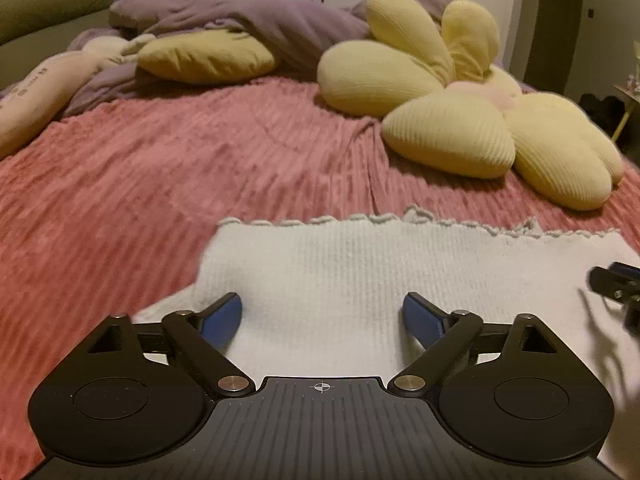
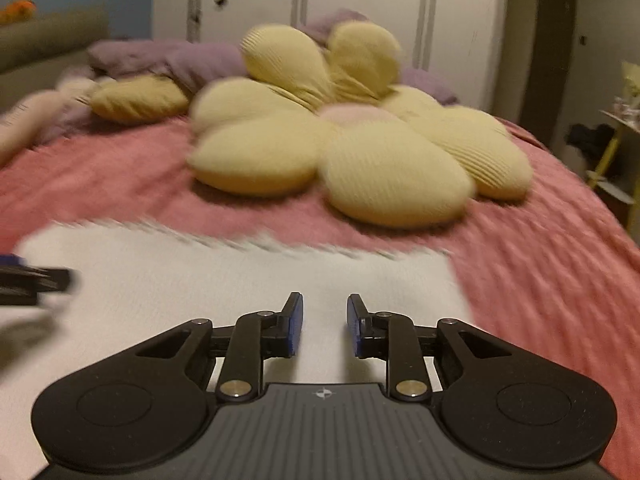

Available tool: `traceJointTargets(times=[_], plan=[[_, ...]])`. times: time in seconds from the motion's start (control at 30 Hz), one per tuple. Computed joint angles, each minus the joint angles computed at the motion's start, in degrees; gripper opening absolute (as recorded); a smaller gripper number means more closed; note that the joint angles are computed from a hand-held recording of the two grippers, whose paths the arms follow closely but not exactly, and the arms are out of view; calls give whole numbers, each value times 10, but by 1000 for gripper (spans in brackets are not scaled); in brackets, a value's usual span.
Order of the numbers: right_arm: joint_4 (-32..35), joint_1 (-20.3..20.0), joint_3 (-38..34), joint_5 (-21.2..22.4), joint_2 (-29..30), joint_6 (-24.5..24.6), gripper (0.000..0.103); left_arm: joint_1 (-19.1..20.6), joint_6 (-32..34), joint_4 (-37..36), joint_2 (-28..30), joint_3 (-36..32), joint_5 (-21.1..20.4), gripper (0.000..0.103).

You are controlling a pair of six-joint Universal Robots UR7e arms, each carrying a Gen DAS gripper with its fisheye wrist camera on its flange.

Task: Fold small clothes

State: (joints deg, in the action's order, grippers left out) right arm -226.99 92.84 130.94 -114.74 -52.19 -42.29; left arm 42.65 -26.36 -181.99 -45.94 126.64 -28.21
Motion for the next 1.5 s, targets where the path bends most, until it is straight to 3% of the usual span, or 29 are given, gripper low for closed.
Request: traceJointTargets(times=[0.07,0.13,0.33,0.4,0.53,0.6,0.67,0.7,0.73,0.8,0.87,0.97,1.07,1.13,1.2,1.3,1.4,1.5], plan=[[24,8,-10,3,10,-2,26,4,24,-3,18,-13,11,98],[31,11,-31,-24,36,-25,29,11,35,-12,25,-21,11,102],[-17,-13,-55,2,72,-50,46,25,61,-42,44,-38,16,103],[-16,-15,-56,6,71,-50,48,20,50,-29,36,-32,17,103],[24,-3,-23,-5,22,-16,50,-16,-4,20,-34,35,13,103],[7,-11,32,16,-22,-8,50,-48,-15,-19,-71,99,21,103],[-25,-36,99,52,-71,14,49,-79,-86,-6,-122,160,35,103],[-33,-50,127,62,-93,22,44,-88,-126,20,-151,183,33,103],[-49,-62,147,64,-104,25,28,-94,-179,70,-188,201,30,103],[-98,-99,186,78,-114,4,11,-90,-251,155,-254,220,-4,102],[-136,-125,214,107,-119,-32,6,-75,-261,168,-293,226,-60,91],[-133,-72,208,40,-123,-4,6,-47,-229,108,-316,232,-150,89],[-98,-52,230,46,-152,65,9,-21,-217,68,-309,227,-196,88],[-83,-42,247,51,-154,86,11,-9,-223,60,-306,220,-210,79],[-81,-33,261,49,-143,93,11,8,-208,42,-307,213,-244,46],[-96,-23,273,41,-117,102,12,24,-211,40,-306,211,-266,45],[-98,-11,274,35,-107,121,12,43,-211,1,-293,213,-286,55],[-82,4,267,39,-106,128,12,45,-208,-12,-281,207,-290,56]])
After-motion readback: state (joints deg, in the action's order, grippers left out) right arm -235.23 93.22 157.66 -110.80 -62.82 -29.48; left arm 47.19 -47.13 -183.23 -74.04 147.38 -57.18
